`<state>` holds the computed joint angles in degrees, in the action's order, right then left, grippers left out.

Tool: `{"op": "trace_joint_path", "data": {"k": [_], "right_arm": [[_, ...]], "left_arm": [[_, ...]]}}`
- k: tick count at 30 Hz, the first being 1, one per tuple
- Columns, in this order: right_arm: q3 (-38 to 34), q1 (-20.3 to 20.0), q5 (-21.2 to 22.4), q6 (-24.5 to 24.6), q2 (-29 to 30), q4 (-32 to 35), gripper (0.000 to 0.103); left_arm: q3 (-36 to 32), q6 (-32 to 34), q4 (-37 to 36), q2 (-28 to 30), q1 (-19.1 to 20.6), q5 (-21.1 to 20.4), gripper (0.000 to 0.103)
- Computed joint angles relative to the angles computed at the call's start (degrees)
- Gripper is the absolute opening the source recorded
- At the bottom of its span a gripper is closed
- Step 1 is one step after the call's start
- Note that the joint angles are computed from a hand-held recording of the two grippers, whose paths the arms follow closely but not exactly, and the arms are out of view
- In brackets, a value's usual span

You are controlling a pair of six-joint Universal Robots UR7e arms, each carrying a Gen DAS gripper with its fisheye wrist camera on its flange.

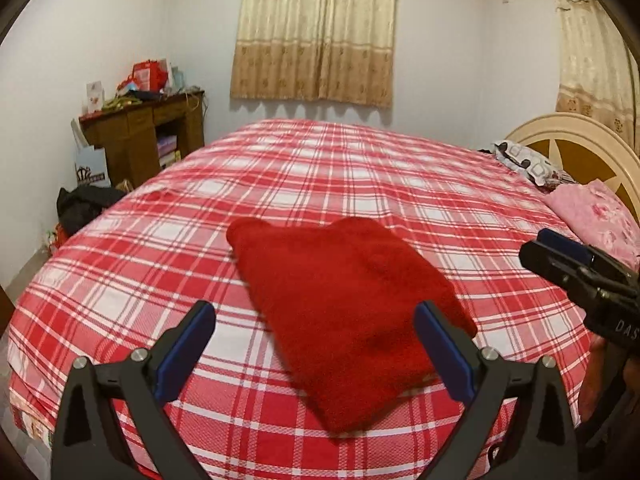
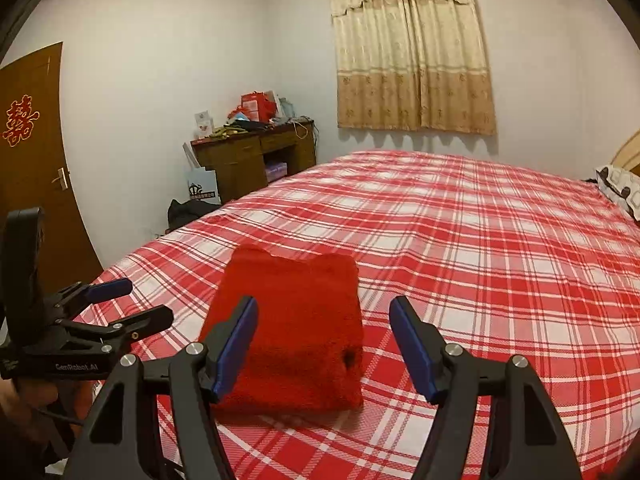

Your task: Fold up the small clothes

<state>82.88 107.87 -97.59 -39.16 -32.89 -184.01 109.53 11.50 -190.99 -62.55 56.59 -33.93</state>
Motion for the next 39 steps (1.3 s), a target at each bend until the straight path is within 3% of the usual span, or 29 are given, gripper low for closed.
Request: {"op": "trace_joint_path", "data": {"k": [39], "right_arm": [[2.67,0.63,0.90,0.19,-0.70,0.89,0.069]], "left_arm": [[0.08,-1.85,1.13,0.34,-0.02,-0.13,0.102]]}}
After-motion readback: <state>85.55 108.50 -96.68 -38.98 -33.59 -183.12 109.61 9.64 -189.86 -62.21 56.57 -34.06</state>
